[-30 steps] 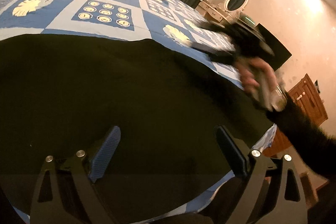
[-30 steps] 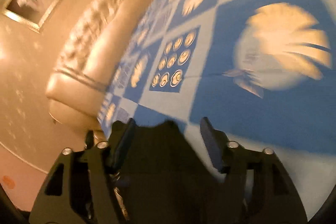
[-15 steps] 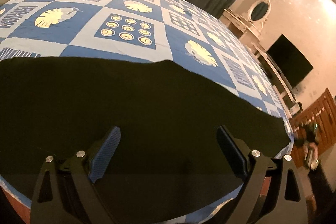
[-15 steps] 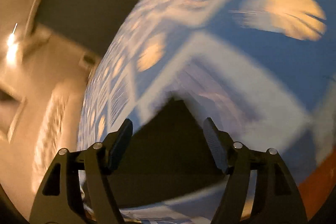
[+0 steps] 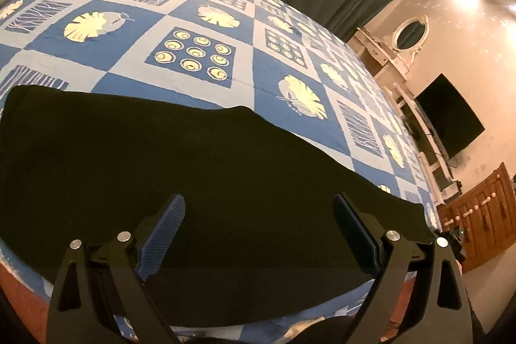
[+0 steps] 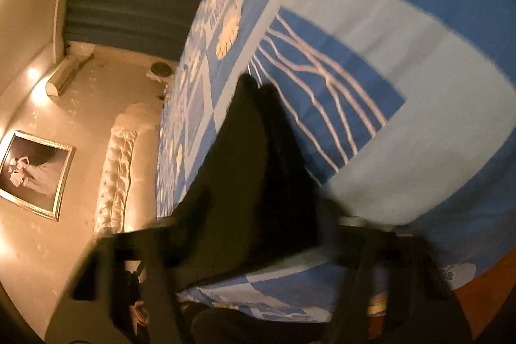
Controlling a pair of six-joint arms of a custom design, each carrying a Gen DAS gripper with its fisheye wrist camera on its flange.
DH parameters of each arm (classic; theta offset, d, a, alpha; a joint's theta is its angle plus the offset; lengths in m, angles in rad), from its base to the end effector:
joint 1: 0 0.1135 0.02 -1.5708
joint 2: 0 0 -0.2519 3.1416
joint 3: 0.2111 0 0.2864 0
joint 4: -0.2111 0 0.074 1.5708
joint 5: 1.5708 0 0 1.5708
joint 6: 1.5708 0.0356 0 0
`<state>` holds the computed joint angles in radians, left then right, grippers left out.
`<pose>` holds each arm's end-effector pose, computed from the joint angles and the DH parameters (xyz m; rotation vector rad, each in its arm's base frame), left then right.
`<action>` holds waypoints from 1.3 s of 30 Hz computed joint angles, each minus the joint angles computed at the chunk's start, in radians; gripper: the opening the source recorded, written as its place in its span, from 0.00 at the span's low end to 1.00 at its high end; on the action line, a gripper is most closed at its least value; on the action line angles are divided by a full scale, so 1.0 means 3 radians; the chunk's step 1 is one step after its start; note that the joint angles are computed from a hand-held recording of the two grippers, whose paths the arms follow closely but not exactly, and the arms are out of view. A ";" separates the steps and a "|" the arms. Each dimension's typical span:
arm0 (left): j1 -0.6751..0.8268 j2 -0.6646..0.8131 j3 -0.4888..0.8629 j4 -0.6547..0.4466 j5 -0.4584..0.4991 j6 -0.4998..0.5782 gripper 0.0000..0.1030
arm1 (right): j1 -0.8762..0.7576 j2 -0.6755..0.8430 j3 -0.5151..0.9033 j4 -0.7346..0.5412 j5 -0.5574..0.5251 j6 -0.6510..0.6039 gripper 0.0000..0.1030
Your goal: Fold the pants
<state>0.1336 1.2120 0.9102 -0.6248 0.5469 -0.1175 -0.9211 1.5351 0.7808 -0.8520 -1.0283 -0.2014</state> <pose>0.2794 0.0189 0.2399 -0.0782 2.4255 -0.6712 0.1773 -0.1829 0.1249 0.8575 2.2117 1.1566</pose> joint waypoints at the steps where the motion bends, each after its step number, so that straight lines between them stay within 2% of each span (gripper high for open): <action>1: -0.0003 -0.0020 -0.0005 -0.0015 -0.0041 -0.0009 0.89 | 0.0028 -0.0066 -0.0064 0.0098 0.0032 0.0055 0.27; 6: 0.0054 -0.0051 -0.0010 -0.0144 -0.0135 -0.0117 0.89 | 0.0030 -0.0239 -0.0147 0.0210 -0.0056 0.0301 0.26; 12: 0.0055 0.0311 0.0228 -0.0577 -0.0345 -0.0173 0.89 | 0.0089 -0.0669 -0.0195 0.0104 -0.0263 0.0497 0.26; 20: -0.0036 0.0249 0.0202 -0.0532 -0.0846 0.0022 0.89 | 0.0558 -0.1466 -0.0238 0.0215 -0.0243 0.1118 0.26; 24: -0.0050 0.0232 0.0203 -0.0515 -0.0980 0.0135 0.89 | 0.0880 -0.1871 -0.0227 0.0318 -0.0067 0.1494 0.25; 31: 0.0021 0.0201 0.0195 -0.0486 -0.0689 -0.0022 0.89 | 0.1591 -0.2268 -0.0188 0.0688 0.0368 0.2186 0.25; 39: -0.0136 -0.0087 0.0131 -0.0406 -0.0550 -0.0115 0.89 | 0.2884 -0.2244 -0.0118 0.1094 0.1282 0.2725 0.24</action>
